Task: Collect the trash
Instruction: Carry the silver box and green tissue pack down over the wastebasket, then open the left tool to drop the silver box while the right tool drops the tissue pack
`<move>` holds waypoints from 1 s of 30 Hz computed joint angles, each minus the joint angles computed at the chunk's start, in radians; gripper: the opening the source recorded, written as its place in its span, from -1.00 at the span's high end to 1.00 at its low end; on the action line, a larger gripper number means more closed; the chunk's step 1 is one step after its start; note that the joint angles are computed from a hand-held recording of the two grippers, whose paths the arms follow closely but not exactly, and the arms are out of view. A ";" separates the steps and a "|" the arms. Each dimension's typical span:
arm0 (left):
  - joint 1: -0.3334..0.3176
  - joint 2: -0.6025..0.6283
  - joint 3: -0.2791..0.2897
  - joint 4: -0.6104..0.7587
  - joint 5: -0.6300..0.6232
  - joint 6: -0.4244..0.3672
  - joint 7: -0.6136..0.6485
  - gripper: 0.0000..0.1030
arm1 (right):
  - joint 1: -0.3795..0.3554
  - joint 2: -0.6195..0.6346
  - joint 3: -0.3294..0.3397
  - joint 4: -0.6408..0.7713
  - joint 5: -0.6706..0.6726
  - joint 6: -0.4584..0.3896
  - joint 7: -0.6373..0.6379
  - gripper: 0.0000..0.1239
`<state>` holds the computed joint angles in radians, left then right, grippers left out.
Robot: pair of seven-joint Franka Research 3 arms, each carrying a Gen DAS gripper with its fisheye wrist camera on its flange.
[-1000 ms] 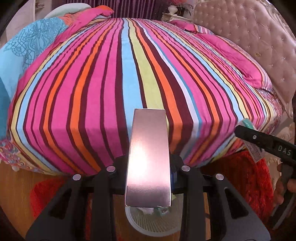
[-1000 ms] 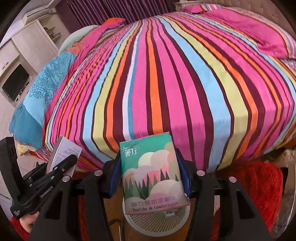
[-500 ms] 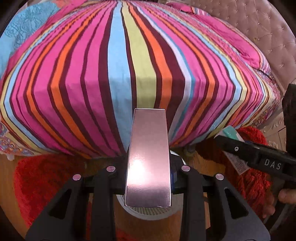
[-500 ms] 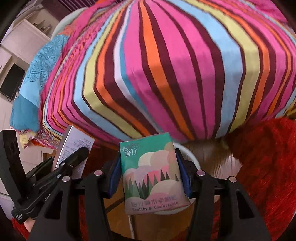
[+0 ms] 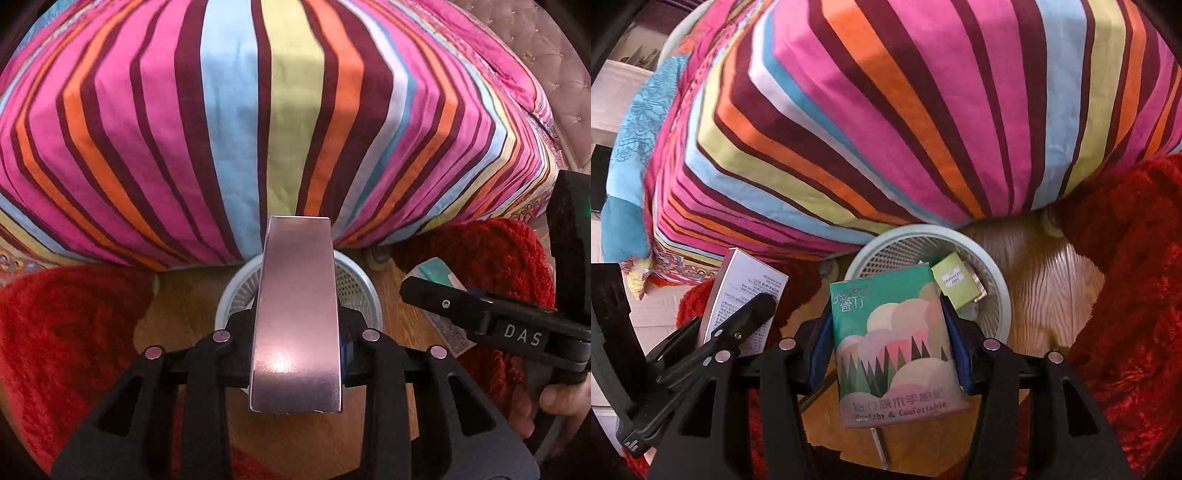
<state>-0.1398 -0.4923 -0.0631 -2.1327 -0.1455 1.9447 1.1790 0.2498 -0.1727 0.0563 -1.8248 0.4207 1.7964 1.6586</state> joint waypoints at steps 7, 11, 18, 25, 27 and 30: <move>-0.005 0.039 0.009 0.011 -0.045 -0.055 0.009 0.40 | -0.003 0.029 -0.001 -0.001 -0.003 -0.057 0.046 0.18; 0.004 0.060 0.014 0.005 -0.081 -0.083 -0.001 0.40 | -0.003 0.051 0.000 0.004 -0.007 -0.085 0.071 0.18; 0.017 0.098 0.014 0.006 -0.123 -0.127 -0.010 0.40 | 0.001 0.092 0.003 0.016 0.000 -0.122 0.109 0.18; 0.028 0.149 0.013 0.015 -0.175 -0.176 -0.010 0.40 | 0.000 0.130 0.000 0.016 0.013 -0.147 0.152 0.18; 0.033 0.161 0.013 0.018 -0.189 -0.190 -0.008 0.40 | -0.001 0.141 -0.001 0.018 0.013 -0.158 0.165 0.18; 0.041 0.179 0.010 0.021 -0.205 -0.209 -0.018 0.40 | -0.001 0.156 -0.001 0.016 0.020 -0.167 0.181 0.18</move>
